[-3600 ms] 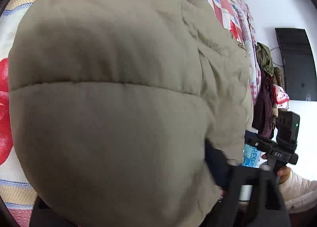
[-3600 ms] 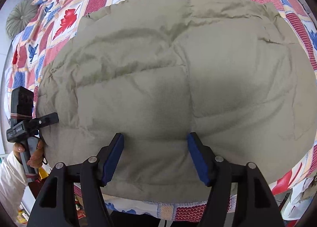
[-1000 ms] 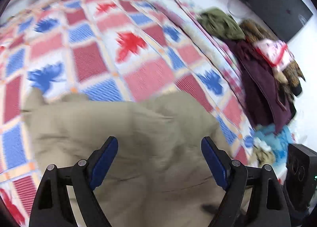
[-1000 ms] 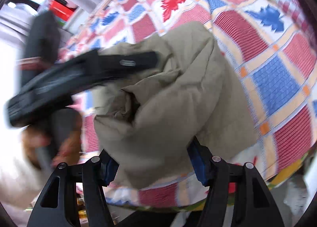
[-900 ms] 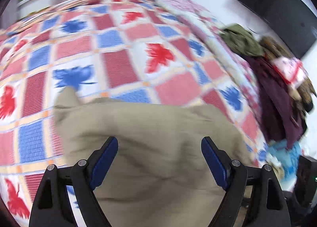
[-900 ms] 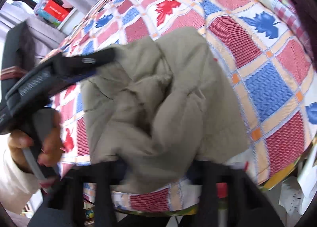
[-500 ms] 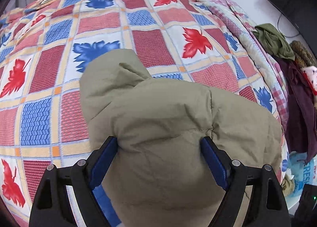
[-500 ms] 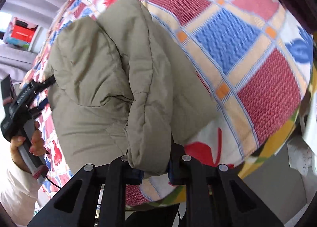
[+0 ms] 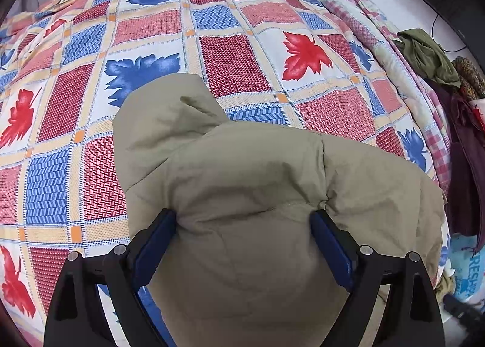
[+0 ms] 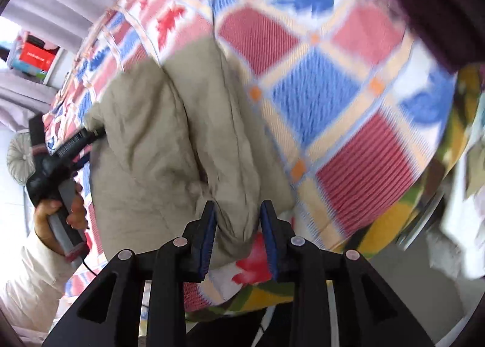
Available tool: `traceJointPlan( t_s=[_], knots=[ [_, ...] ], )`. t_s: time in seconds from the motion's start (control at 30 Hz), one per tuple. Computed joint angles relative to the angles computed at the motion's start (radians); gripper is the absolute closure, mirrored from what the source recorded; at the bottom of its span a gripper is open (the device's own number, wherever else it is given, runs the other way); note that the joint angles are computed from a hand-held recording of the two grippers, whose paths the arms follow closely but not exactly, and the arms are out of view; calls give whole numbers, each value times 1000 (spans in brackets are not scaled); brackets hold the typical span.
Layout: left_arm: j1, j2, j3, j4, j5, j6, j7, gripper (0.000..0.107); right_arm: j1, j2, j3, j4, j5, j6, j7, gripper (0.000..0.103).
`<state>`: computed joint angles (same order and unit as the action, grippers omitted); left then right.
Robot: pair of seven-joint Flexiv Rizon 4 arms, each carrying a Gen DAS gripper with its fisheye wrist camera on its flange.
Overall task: Fold large clothes
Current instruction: 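Lower the khaki jacket bundle onto the quilt with both grippers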
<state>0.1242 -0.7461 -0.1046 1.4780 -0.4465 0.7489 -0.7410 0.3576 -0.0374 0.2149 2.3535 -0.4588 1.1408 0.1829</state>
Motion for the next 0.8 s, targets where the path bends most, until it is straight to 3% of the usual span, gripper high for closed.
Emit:
traceJointPlan(
  t_s=[0.1,0.2,0.37,0.53,0.6,0.8],
  knots=[
    [-2,2,5,-1,4,-1,-10,16,-16,5,-21,-27,-77,-13,-15,70],
    [-2,6,12,-3,12,-5,-18,16,-19,-57,-35,-90,-90,17,-109,70],
    [3,20,32,-14,36,-38,-43,16,8,-190,-14,-225,59,-45,-336,71],
    [31,56,35,14,33,-63,-18,16,29,-227,-22,-228,156,-27,-378,69],
    [32,69,48,23,45,-70,-20,10,33,-231,-30,-225,170,-6,-378,68],
    [41,91,58,43,44,-92,-31,8,39,-230,-40,-234,185,-13,-412,65]
  ],
)
